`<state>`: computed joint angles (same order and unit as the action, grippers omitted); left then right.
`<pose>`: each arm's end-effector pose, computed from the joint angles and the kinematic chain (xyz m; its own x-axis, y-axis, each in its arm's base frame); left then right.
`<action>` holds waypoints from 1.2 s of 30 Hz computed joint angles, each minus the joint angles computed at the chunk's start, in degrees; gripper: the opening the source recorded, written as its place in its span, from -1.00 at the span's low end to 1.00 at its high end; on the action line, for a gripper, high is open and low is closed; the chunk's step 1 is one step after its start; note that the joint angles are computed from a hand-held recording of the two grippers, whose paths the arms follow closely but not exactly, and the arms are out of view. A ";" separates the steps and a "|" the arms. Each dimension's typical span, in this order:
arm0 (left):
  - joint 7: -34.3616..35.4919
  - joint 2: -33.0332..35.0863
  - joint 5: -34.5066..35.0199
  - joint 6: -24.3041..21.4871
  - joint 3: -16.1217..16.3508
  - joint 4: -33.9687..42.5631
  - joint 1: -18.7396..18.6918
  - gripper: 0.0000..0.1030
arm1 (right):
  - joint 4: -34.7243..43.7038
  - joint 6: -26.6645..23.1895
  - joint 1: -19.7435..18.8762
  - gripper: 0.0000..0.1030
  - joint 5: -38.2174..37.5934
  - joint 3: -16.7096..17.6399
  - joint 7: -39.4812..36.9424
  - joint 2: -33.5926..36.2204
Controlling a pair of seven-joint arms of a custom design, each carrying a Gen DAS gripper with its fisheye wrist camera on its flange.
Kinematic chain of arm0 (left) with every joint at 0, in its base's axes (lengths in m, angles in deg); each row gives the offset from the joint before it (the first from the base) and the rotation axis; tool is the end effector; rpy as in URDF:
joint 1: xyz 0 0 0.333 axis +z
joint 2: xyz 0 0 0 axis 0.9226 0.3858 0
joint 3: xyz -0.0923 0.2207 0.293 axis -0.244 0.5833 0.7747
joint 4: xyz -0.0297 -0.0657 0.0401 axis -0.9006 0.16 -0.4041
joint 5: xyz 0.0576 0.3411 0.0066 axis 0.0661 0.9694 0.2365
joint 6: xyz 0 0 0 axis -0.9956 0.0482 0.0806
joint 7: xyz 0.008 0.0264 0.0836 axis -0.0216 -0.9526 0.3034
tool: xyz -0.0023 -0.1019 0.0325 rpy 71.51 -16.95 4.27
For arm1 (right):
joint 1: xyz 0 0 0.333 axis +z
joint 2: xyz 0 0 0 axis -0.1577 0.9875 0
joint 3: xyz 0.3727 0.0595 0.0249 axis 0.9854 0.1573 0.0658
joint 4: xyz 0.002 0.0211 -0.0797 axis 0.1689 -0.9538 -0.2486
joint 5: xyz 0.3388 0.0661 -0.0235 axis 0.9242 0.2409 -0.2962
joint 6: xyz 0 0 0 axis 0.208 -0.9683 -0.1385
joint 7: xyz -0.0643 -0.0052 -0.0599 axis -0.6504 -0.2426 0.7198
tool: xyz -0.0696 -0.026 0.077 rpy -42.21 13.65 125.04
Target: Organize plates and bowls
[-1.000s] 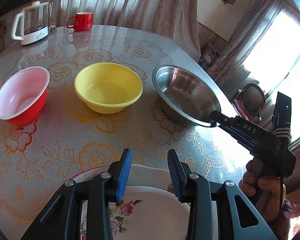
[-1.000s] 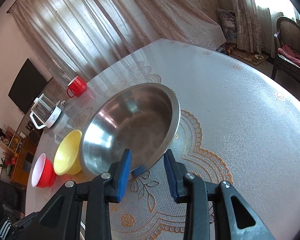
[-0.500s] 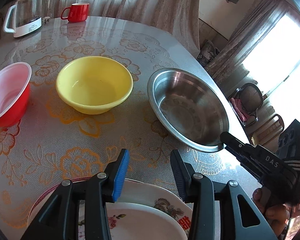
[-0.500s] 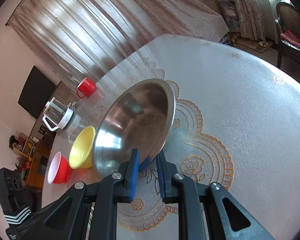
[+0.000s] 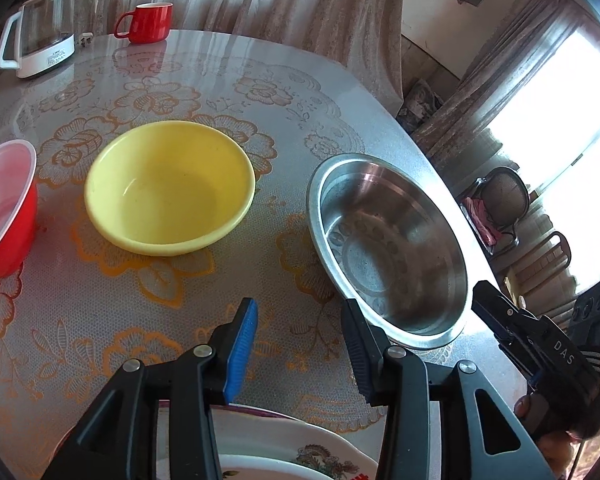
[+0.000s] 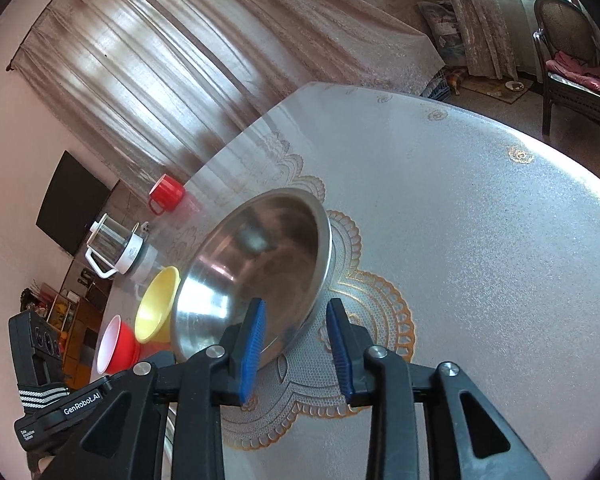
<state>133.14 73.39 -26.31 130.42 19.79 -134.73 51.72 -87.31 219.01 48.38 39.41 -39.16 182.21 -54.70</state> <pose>0.6296 -0.3736 0.4527 -0.2154 -0.8980 0.3837 -0.8707 -0.0014 -0.4919 0.5616 0.3634 0.4300 -0.1759 -0.8019 -0.5709 -0.6342 0.5359 -0.5573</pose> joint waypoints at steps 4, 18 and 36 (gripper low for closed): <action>-0.59 0.78 -0.19 2.25 -0.16 0.66 0.42 -0.13 | 1.54 -1.01 2.15 -0.38 0.34 -3.86 1.48 1.82; 1.73 7.47 -0.20 -2.38 -2.08 11.03 -0.33 -0.32 | 7.04 -6.53 -0.01 -0.78 -7.10 -6.74 9.17 6.59; 6.17 -1.39 -2.01 5.06 -4.43 -4.87 1.03 -0.63 | -3.46 -1.24 -0.08 -0.80 -6.27 -1.24 7.30 -0.73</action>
